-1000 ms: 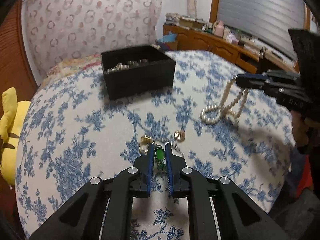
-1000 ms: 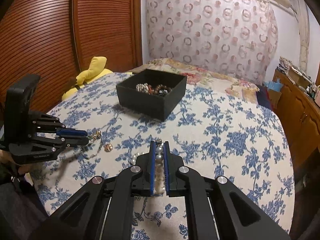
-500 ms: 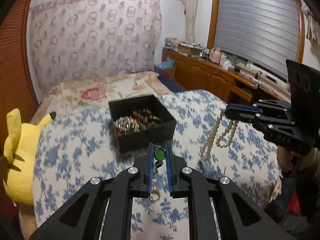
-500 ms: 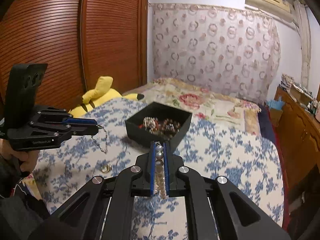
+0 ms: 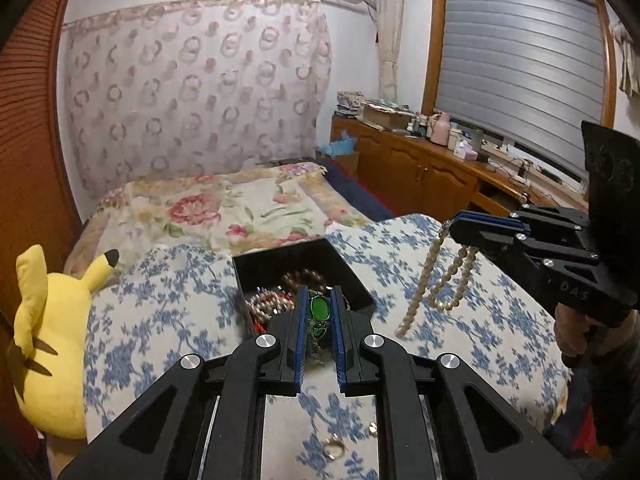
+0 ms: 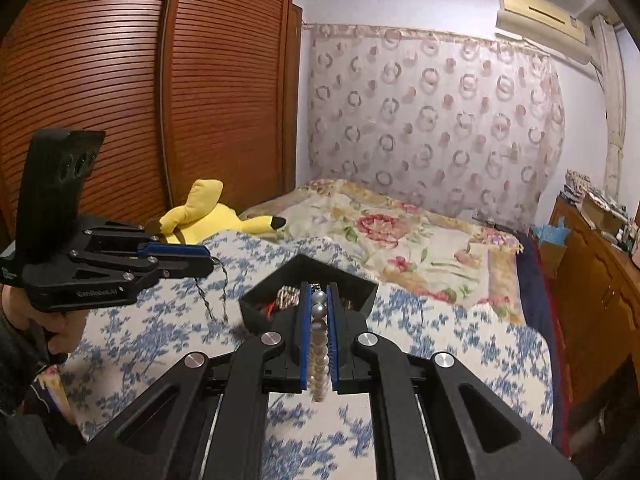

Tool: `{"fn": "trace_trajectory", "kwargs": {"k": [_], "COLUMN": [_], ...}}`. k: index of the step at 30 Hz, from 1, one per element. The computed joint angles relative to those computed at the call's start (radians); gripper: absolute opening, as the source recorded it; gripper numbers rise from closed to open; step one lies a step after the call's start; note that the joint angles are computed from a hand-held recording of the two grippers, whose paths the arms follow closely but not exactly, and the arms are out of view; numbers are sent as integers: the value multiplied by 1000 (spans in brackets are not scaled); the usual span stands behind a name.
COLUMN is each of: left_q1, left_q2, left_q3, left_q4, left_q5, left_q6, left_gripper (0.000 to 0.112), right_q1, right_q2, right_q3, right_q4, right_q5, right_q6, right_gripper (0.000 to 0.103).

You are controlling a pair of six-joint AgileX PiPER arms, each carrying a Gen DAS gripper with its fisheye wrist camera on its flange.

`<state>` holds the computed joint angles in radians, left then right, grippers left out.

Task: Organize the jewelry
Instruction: 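Lower the green pendant into the box with the left tool while the right tool drops the pearl strand in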

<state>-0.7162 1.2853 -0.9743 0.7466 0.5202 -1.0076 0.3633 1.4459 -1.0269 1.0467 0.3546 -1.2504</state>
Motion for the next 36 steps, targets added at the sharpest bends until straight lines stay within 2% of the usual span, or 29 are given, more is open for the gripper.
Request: {"fn": "trace_trajectory", "kwargs": {"k": [7, 16, 21, 24, 25, 27, 36], "left_q1": [118, 200, 261, 282, 288, 296, 323], "left_q2": [93, 186, 242, 279, 291, 307, 393], "left_q3": [-81, -155, -194, -225, -236, -249, -322], "left_q4": [-140, -232, -360, -419, -435, -462, -543], "left_q5": [-69, -100, -123, -124, -125, -129, -120], "left_q6": [168, 294, 432, 495, 513, 543, 629], "left_gripper": [10, 10, 10, 10, 10, 10, 10], "right_q1": [9, 36, 35, 33, 30, 24, -8], "right_q2": [134, 345, 453, 480, 484, 487, 471], "right_q3": [-167, -391, -493, -512, -512, -511, -454], "right_q4": [-62, -205, -310, -330, -312, -295, -261], "right_q5": [22, 32, 56, 61, 63, 60, 63], "right_q6": [53, 185, 294, 327, 312, 297, 252], "right_gripper": [9, 9, 9, 12, 20, 26, 26]}}
